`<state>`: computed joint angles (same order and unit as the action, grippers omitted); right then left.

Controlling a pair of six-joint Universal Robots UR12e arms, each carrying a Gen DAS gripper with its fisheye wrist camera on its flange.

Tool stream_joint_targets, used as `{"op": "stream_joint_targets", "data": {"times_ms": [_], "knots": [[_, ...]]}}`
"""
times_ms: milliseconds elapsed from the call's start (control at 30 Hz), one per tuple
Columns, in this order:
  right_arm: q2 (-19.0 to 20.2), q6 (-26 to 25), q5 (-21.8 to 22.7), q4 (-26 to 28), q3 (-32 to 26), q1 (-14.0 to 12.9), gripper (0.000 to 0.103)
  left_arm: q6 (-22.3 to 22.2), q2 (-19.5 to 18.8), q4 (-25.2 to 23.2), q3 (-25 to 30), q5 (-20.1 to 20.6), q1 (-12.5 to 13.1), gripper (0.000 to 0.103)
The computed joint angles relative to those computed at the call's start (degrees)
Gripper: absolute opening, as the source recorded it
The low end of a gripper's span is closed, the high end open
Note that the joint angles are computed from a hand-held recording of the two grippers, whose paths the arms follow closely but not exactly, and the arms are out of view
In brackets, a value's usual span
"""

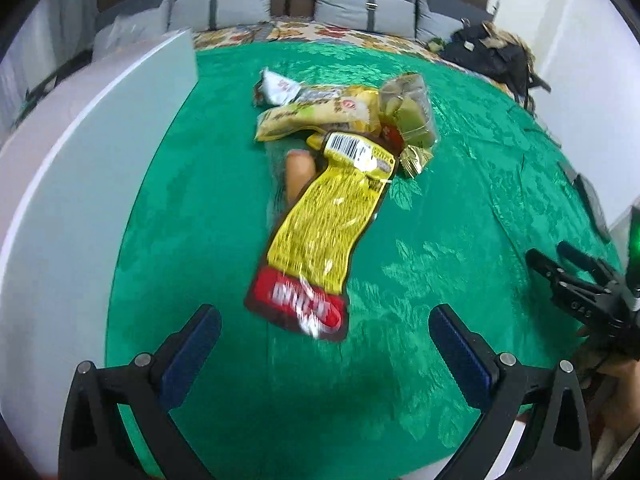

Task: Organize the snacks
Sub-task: 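Withdraw both grippers from the box back toward the snack pile, then grasp the sausage in clear wrapping with the left gripper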

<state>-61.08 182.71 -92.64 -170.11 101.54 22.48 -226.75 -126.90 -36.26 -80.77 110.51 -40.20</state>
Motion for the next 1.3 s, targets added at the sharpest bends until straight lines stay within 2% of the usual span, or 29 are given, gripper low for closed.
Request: {"op": "stream_joint_targets", "data": {"times_ms": [100, 233, 300, 367, 433, 500, 567, 633, 667, 733, 767, 867, 933, 1000, 1133, 1167, 1200, 1233, 1267, 1300], "knots": [[0.0, -0.1, 0.0, -0.1, 0.0, 0.0, 0.085, 3.7, -1.5, -3.6, 3.1, 1.0, 0.6, 0.103], [0.0, 0.0, 0.0, -0.1, 0.0, 0.0, 0.085, 5.0, -2.9, -8.5, 6.1, 1.9, 1.4, 0.102], [0.0, 0.0, 0.0, -0.1, 0.0, 0.0, 0.085, 4.9, -3.4, -7.8, 6.5, 0.7, 1.8, 0.102], [0.0, 0.0, 0.0, 0.0, 0.0, 0.0, 0.085, 7.1, -4.2, -4.1, 6.8, -6.1, 2.3, 0.102], [0.0, 0.2, -0.1, 0.0, 0.0, 0.0, 0.085, 10.6, -4.8, -1.5, 7.3, -9.0, 2.3, 0.102], [0.0, 0.2, -0.2, 0.1, 0.0, 0.1, 0.085, 12.1, -4.5, 7.5, 5.4, -18.2, 3.0, 0.102], [0.0, 0.0, 0.1, 0.1, 0.1, 0.0, 0.085, 10.4, -3.7, 13.2, 3.5, -22.0, 3.6, 0.102], [0.0, -0.2, 0.2, 0.1, 0.1, 0.0, 0.085, 9.0, -2.6, 14.8, 2.2, -19.4, 3.7, 0.102], [0.0, -0.2, 0.2, 0.2, 0.1, 0.0, 0.085, 7.2, -1.7, 14.8, 1.2, -16.3, 3.9, 0.102], [0.0, 0.1, 0.0, 0.4, 0.0, 0.0, 0.085, 4.3, -0.7, 12.5, 0.5, -11.8, 4.2, 0.102], [0.0, 0.2, -0.1, 0.6, -0.1, 0.0, 0.085, 1.9, 0.0, 9.4, 0.2, -9.1, 4.6, 0.102], [0.0, 0.3, -0.1, 1.0, -0.3, 0.0, 0.085, -1.3, 0.6, 4.6, 0.3, -8.6, 5.8, 0.101], [0.0, 0.3, -0.1, 1.0, -0.3, 0.0, 0.085, -0.4, -0.1, 1.7, 1.6, -8.7, 6.2, 0.100], [0.0, 0.3, -0.1, 0.9, -0.3, 0.0, 0.085, 2.1, -2.0, -4.0, 5.2, -7.3, 6.2, 0.096], [0.0, 0.2, -0.1, 0.8, -0.3, 0.0, 0.085, 4.1, -5.6, -11.5, 10.7, -6.8, 6.0, 0.093], [0.0, 0.1, 0.0, 0.8, -0.3, 0.0, 0.085, 4.4, -6.3, -13.1, 11.8, -6.2, 5.9, 0.091], [0.0, 0.1, 0.0, 0.7, -0.2, 0.0, 0.085, 5.0, -6.7, -13.7, 12.4, -4.6, 5.6, 0.083], [0.0, 0.0, 0.1, 0.7, -0.2, 0.0, 0.085, 5.5, -6.4, -12.0, 11.6, -4.2, 5.5, 0.076], [0.0, 0.0, 0.1, 0.7, -0.2, 0.0, 0.085, 5.3, -6.0, -11.2, 11.1, -2.7, 5.3, 0.054], [0.0, 0.1, 0.0, 0.7, -0.2, 0.0, 0.085, 5.0, -6.0, -10.9, 11.1, -2.8, 5.3, 0.049]]}}
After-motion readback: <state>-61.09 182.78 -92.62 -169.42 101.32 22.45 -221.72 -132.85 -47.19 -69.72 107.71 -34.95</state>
